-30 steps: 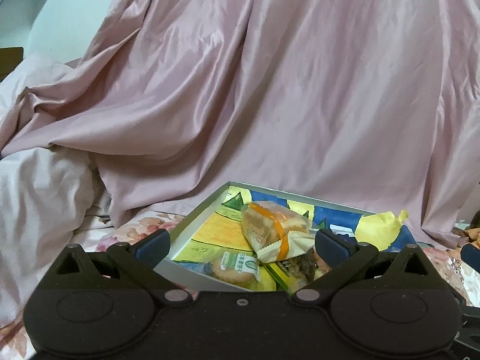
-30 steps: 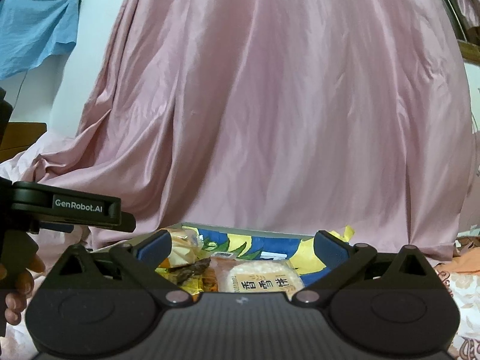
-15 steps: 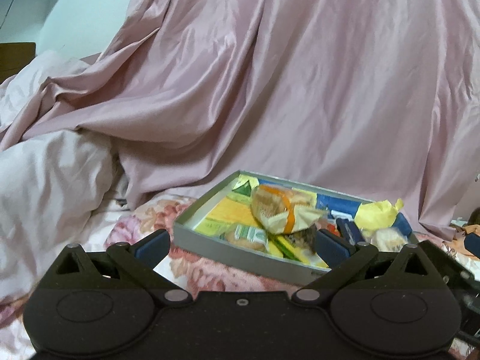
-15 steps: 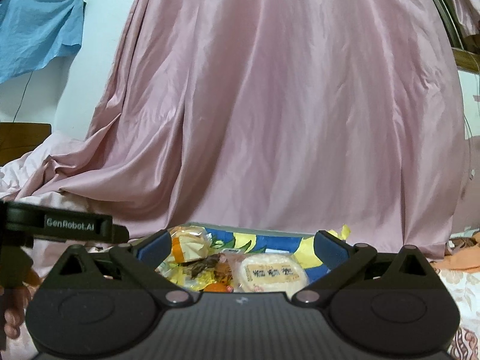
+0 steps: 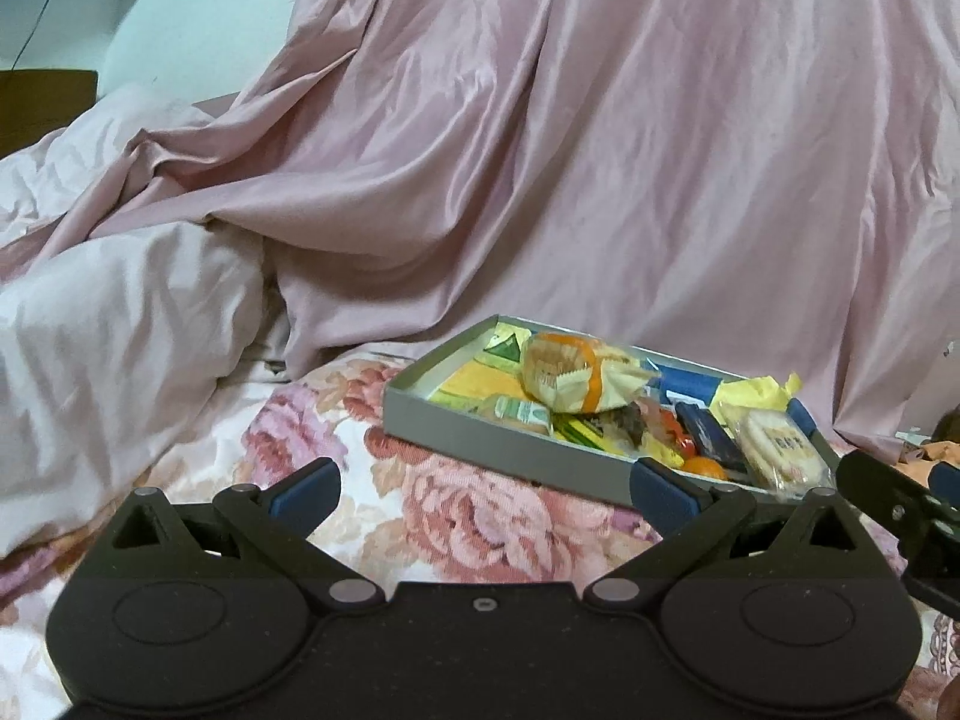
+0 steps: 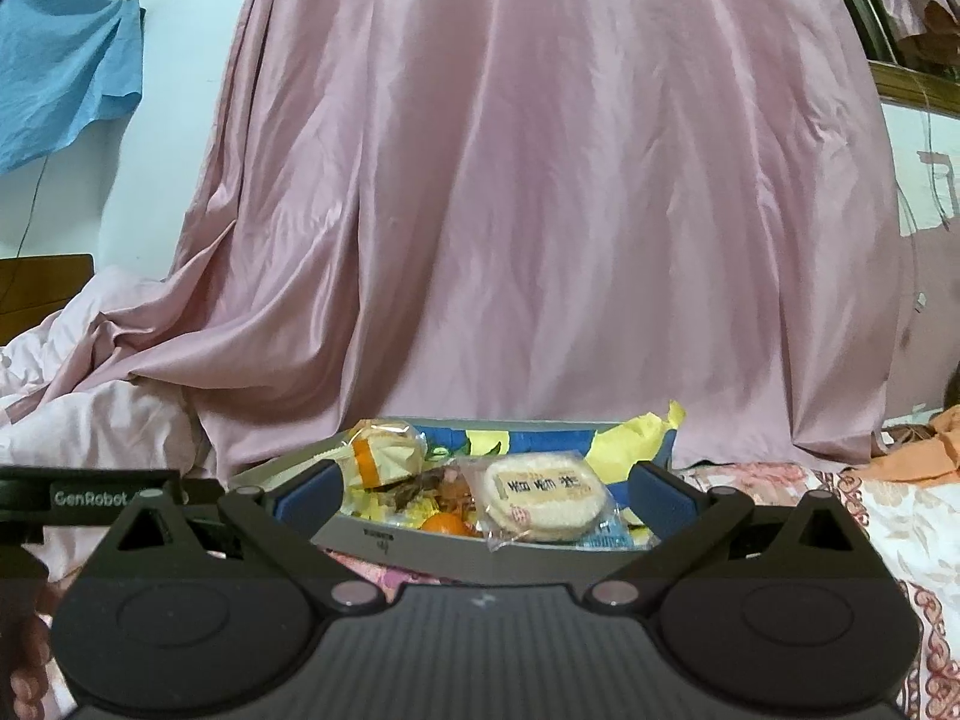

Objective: Organize snacks

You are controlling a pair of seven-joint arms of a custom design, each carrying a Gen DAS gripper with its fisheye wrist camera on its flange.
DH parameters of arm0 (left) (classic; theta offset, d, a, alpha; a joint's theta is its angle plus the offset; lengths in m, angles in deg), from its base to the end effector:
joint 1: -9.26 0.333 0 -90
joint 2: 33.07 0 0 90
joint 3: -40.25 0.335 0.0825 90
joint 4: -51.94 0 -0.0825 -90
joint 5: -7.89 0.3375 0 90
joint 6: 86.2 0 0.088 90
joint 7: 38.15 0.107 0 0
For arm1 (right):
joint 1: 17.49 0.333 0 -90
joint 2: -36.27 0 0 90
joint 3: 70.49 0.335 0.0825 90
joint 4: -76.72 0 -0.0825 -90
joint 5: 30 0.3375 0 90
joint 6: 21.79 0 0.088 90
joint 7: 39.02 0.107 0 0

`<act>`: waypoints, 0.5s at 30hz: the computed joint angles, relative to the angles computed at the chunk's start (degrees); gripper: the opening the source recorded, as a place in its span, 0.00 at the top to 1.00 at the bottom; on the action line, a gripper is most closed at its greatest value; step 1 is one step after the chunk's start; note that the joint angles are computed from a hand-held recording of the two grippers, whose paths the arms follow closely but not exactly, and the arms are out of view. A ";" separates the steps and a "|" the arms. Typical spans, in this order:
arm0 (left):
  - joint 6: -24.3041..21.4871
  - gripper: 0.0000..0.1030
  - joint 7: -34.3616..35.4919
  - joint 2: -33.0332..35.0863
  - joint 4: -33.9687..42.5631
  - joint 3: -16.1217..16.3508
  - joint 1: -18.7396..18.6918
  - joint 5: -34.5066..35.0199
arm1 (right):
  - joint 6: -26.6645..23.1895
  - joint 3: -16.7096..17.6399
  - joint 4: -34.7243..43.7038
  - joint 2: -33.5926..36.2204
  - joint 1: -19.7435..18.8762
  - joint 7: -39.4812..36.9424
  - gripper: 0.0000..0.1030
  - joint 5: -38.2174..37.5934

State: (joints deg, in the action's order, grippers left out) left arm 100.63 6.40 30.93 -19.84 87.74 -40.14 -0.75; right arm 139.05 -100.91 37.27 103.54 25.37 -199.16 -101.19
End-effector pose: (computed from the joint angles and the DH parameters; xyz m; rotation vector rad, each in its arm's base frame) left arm 0.7096 -0.3170 0.3592 -1.5705 1.4235 -1.1312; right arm 0.6714 0.4666 0.3631 -1.2628 1.3126 -1.0007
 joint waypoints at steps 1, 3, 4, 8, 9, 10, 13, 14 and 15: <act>0.72 0.01 -0.06 -0.42 -1.32 0.08 -0.52 -0.18 | 0.10 -0.41 -1.26 -0.61 0.62 0.90 0.00 -0.54; 2.36 0.01 0.77 -1.37 -4.27 0.20 -1.72 -1.06 | -0.05 -0.66 -2.84 -1.41 1.41 1.72 0.00 -1.37; 2.97 0.01 1.44 -1.60 -5.48 0.51 -2.38 -1.90 | -0.14 -0.85 -3.86 -1.93 1.93 2.32 0.00 -2.00; 5.41 0.01 4.05 -2.72 -10.30 1.43 -4.74 -5.45 | -0.13 -1.06 -7.17 -3.73 3.33 5.31 0.00 -4.90; 5.54 0.01 4.77 -3.01 -11.10 1.49 -5.14 -6.21 | -0.27 -0.79 -7.48 -3.95 3.41 5.61 0.00 -5.43; 5.81 0.01 5.51 -3.26 -12.24 1.83 -5.81 -7.07 | -0.47 -0.77 -8.18 -4.34 3.76 6.37 0.00 -6.23; 7.27 0.01 7.99 -4.02 -15.48 2.42 -7.48 -9.28 | -1.18 -0.55 -9.64 -5.26 4.53 8.72 0.00 -8.75; 7.65 0.01 8.83 -4.33 -16.30 2.36 -7.82 -9.92 | -1.40 -0.51 -10.25 -5.63 4.87 9.85 0.00 -9.82; 8.12 0.01 9.70 -4.77 -17.32 2.25 -8.18 -10.53 | -1.47 -0.33 -10.85 -6.01 5.13 10.75 0.00 -10.91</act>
